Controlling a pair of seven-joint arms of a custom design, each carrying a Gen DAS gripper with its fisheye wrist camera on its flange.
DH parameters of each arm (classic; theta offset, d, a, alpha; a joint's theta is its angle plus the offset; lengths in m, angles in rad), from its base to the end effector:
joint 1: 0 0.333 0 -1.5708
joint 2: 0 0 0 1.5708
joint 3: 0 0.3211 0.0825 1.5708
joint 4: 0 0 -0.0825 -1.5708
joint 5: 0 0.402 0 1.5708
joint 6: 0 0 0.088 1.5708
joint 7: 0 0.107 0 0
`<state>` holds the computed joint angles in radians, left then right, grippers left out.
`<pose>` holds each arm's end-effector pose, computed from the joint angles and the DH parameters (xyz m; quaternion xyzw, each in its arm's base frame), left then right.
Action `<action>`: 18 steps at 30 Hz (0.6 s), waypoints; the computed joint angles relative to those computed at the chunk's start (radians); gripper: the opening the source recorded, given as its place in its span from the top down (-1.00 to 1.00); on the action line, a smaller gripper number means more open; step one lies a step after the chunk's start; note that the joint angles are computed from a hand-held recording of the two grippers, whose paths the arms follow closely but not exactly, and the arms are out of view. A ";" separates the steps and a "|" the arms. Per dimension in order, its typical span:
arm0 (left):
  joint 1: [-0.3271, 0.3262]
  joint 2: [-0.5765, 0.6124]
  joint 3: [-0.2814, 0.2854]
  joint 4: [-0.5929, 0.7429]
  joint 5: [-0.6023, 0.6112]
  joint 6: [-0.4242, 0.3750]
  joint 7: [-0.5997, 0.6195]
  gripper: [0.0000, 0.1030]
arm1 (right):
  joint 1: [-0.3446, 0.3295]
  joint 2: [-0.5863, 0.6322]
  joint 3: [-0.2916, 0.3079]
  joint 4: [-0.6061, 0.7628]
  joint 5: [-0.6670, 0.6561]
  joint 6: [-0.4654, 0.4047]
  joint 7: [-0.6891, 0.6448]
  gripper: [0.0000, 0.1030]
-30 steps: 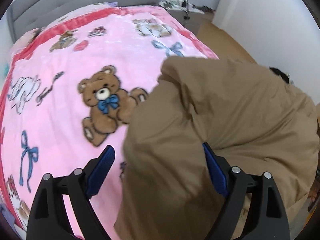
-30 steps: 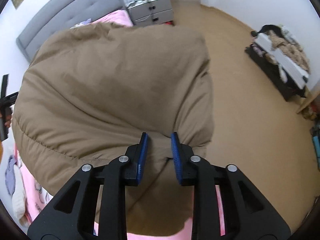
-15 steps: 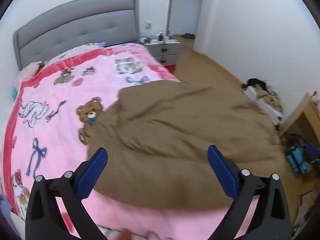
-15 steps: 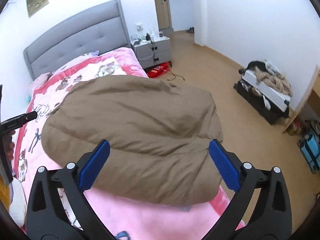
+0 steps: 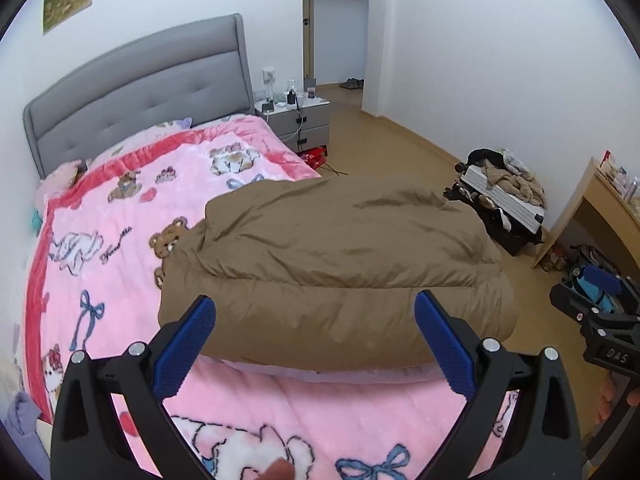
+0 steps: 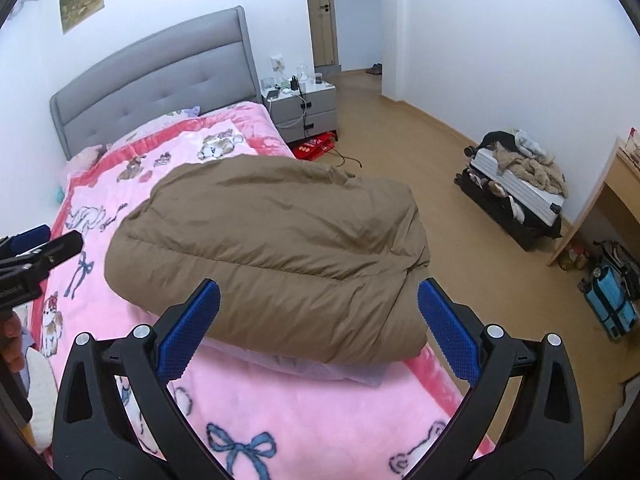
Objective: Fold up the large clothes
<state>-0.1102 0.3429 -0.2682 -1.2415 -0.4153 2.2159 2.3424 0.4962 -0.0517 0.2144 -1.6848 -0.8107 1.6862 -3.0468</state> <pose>0.6780 -0.2406 0.6611 -0.2760 0.8799 -0.3658 0.1257 0.4738 0.3201 0.6430 -0.3113 0.8627 -0.3567 0.1776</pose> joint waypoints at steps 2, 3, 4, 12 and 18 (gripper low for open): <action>0.003 -0.021 -0.007 -0.025 -0.017 0.017 0.020 -0.90 | 0.005 0.005 0.006 0.017 -0.016 -0.026 -0.011 -0.84; 0.003 -0.025 -0.010 -0.024 -0.026 0.016 0.023 -0.90 | 0.008 0.006 0.007 0.022 -0.019 -0.034 -0.018 -0.84; 0.004 -0.024 -0.010 -0.020 -0.034 0.010 0.021 -0.90 | 0.009 0.006 0.007 0.024 -0.022 -0.040 -0.019 -0.84; 0.000 -0.002 -0.008 0.028 -0.044 -0.039 -0.016 -0.90 | 0.008 -0.002 0.006 0.018 -0.031 -0.026 0.002 -0.84; 0.000 -0.008 -0.005 0.019 -0.039 -0.030 -0.007 -0.90 | 0.008 0.011 0.001 0.033 -0.033 -0.018 -0.022 -0.84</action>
